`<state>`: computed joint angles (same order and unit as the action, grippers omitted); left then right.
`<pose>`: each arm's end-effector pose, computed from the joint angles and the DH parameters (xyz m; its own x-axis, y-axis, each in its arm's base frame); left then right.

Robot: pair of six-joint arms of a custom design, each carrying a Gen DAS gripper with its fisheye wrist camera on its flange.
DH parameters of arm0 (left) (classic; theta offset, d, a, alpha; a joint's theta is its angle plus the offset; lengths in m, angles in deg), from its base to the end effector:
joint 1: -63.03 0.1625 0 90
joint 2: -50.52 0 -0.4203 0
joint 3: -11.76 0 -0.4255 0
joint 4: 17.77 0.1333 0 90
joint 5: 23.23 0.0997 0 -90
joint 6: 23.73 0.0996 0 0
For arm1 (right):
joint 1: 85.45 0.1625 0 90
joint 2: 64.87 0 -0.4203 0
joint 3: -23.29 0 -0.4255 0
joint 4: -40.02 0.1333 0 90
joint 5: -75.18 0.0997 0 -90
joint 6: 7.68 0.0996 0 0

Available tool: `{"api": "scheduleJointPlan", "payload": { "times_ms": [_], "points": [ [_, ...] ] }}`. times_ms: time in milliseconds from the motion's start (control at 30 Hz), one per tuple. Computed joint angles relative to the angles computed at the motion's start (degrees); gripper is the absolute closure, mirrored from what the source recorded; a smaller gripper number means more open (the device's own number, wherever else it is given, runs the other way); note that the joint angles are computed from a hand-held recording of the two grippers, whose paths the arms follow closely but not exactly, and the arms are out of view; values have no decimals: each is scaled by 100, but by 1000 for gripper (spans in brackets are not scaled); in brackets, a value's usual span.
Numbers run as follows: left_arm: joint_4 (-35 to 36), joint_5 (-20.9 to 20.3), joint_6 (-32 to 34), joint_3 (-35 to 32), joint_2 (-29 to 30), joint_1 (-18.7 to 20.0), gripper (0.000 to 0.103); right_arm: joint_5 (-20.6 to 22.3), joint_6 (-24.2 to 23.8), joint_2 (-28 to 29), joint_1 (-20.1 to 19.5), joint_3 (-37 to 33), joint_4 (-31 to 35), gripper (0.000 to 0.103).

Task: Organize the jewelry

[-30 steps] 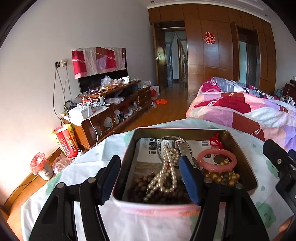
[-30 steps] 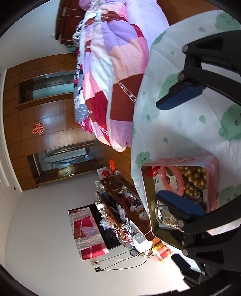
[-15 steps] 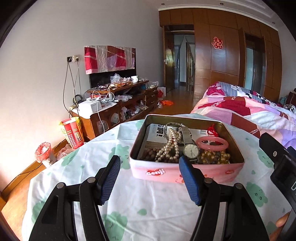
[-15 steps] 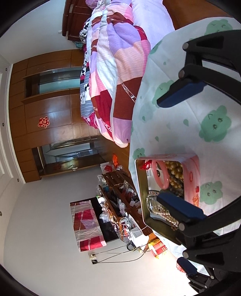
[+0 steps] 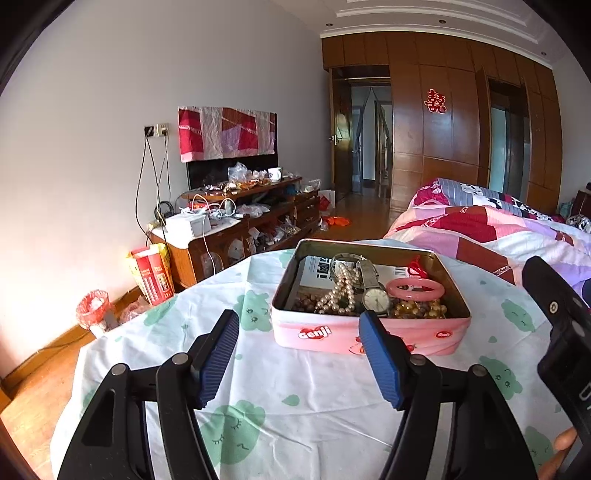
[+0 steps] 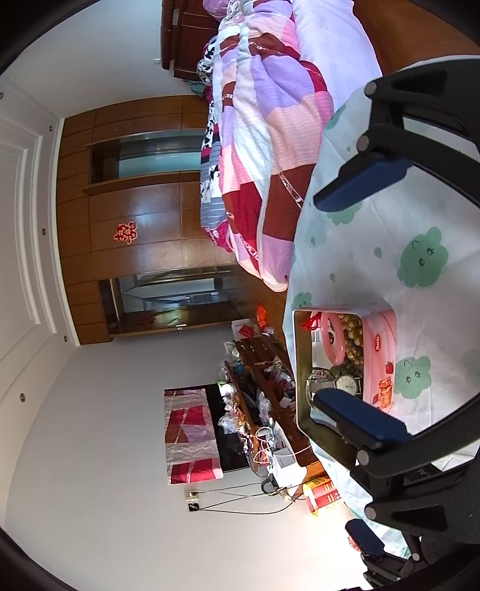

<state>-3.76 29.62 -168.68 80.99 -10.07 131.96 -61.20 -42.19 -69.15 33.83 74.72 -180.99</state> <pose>-0.0575 -0.6872 0.3421 -0.6934 0.0152 -0.7204 0.6555 0.4283 -0.6220 0.4385 -0.6569 -0.0263 -0.7563 0.1865 0.6271 -0.5835 0.2414 -0.7754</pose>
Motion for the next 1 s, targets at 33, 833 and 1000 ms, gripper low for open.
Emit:
{"api": "scheduleJointPlan", "payload": {
  "times_ms": [33, 833, 1000],
  "points": [
    [-45, -2, 4, 40, -24, -4, 35, 20, -58, 9, 2, 1, -75, 4],
    [-250, 62, 35, 252, -167, -15, 35, 35, -205, 43, 5, -16, -368, 1],
    [-272, 52, 34, 272, -176, -23, 35, 36, -202, 46, 5, -23, -369, 1]
  ]
}}
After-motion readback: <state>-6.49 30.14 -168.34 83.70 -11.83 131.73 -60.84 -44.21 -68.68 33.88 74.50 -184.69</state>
